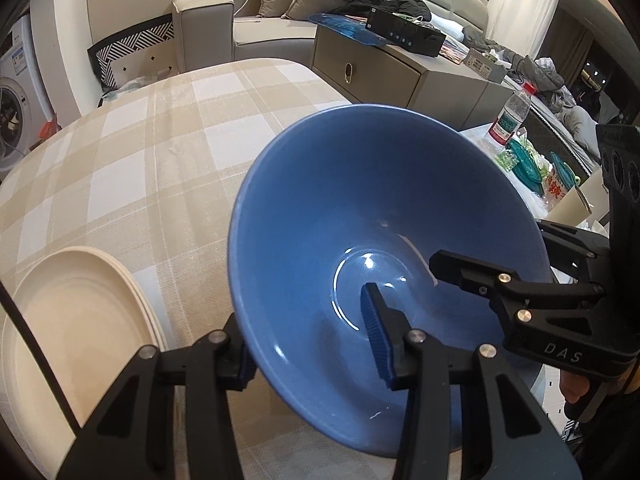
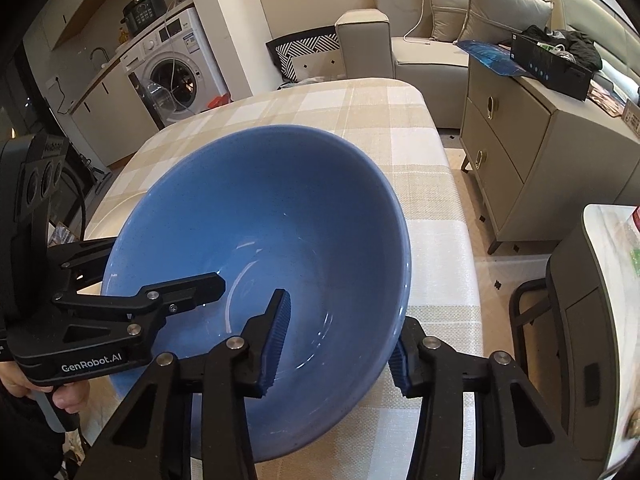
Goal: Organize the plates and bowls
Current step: 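Close both grippers on the rim of the nested blue bowls, then lift the nested blue bowls with both grippers and carry them over the cream plates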
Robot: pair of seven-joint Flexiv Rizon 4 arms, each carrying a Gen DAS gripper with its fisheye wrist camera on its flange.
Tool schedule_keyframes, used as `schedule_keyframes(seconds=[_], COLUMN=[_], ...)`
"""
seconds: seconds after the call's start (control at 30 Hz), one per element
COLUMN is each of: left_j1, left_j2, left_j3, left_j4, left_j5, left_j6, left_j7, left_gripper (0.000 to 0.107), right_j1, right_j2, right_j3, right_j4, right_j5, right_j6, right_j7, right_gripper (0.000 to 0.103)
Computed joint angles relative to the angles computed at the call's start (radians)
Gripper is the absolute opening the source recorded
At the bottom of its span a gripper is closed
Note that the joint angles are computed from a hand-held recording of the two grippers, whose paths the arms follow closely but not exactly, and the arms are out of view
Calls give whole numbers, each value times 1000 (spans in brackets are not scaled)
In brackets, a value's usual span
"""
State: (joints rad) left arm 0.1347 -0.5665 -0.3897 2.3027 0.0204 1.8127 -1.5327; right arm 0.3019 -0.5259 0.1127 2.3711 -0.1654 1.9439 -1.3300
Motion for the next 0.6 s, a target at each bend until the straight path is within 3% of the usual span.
schedule_keyframes(seconds=[0.4, 0.6], left_j1=[-23, 79], left_j2=[45, 23], left_j3=[31, -55], left_j4=[25, 39], left_j5=[-12, 24], left_j6=[0, 14], left_j7=[-22, -26], left_gripper=[44, 44], right_j1=[41, -18], right_j2=[37, 26], right_j3=[-16, 29], right_j4=[-8, -12], right_j5=[23, -9], right_j6=[-60, -48], right_j7=[21, 29], right_gripper=[45, 44])
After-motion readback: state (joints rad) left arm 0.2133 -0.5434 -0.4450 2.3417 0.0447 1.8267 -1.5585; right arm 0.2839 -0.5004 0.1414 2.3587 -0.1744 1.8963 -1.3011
